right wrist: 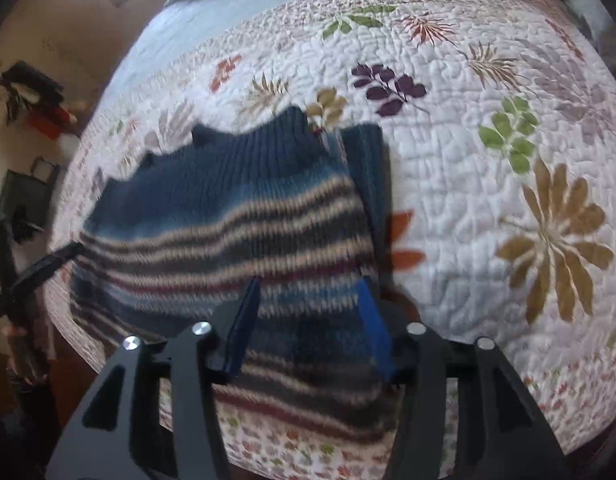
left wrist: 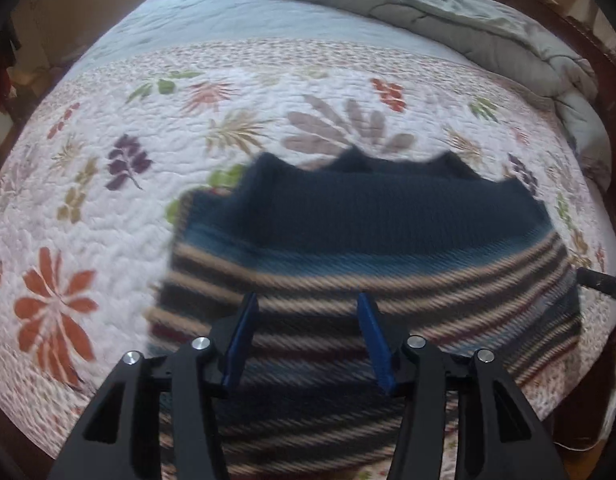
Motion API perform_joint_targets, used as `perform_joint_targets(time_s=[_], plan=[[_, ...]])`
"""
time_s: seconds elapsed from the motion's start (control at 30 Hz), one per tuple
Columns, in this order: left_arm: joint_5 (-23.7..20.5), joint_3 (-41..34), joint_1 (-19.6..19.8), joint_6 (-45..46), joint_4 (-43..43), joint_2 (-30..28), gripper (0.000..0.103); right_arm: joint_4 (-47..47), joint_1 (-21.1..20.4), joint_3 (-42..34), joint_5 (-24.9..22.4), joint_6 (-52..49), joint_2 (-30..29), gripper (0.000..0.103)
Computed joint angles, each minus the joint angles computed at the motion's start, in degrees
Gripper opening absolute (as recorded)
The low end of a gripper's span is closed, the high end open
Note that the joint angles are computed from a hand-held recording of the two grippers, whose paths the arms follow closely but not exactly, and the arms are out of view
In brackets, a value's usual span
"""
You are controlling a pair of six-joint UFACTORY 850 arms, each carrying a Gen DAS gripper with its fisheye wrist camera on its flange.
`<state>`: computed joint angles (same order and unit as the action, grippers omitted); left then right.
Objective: Fold small clothes
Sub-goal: 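Lay the collar edge down on the folded sweater and open both grippers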
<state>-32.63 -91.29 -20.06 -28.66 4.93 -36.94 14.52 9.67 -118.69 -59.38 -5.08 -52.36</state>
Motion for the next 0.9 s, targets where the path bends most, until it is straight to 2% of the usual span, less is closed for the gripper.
perform_joint_targets(time_s=[0.17,0.3,0.47,0.6,0.7,0.9], plan=[[0.0,0.5,-2.7,-6.8,6.8,0.4,0.062,-1.2,0.7,5.0,1.9,0.1,3.1,0.060],[0.3,0.6,-3.0,-6.9,6.3,0.3,0.066,-1.4,0.9,6.4,2.6,-0.4,3.5,0.069],[0.0,0.4,-3.0,-7.5,7.2,-0.6,0.068,-1.6,0.5,5.9,2.5,0.4,1.9,0.071],[-0.1,0.2,-2.5,-6.3,6.3,-1.9,0.069,2.5,-1.1,4.8,0.6,0.7,-0.9,0.075],[-1.4,-0.6,-2.0,-4.9,5.0,-3.6,0.069,5.8,-1.9,5.9,1.3,-0.6,-0.9,0.077],[1.3,0.7,-0.5,0.8,-1.7,-4.5,0.078,5.3,-1.7,5.7,0.5,-0.9,-1.1,0.076]])
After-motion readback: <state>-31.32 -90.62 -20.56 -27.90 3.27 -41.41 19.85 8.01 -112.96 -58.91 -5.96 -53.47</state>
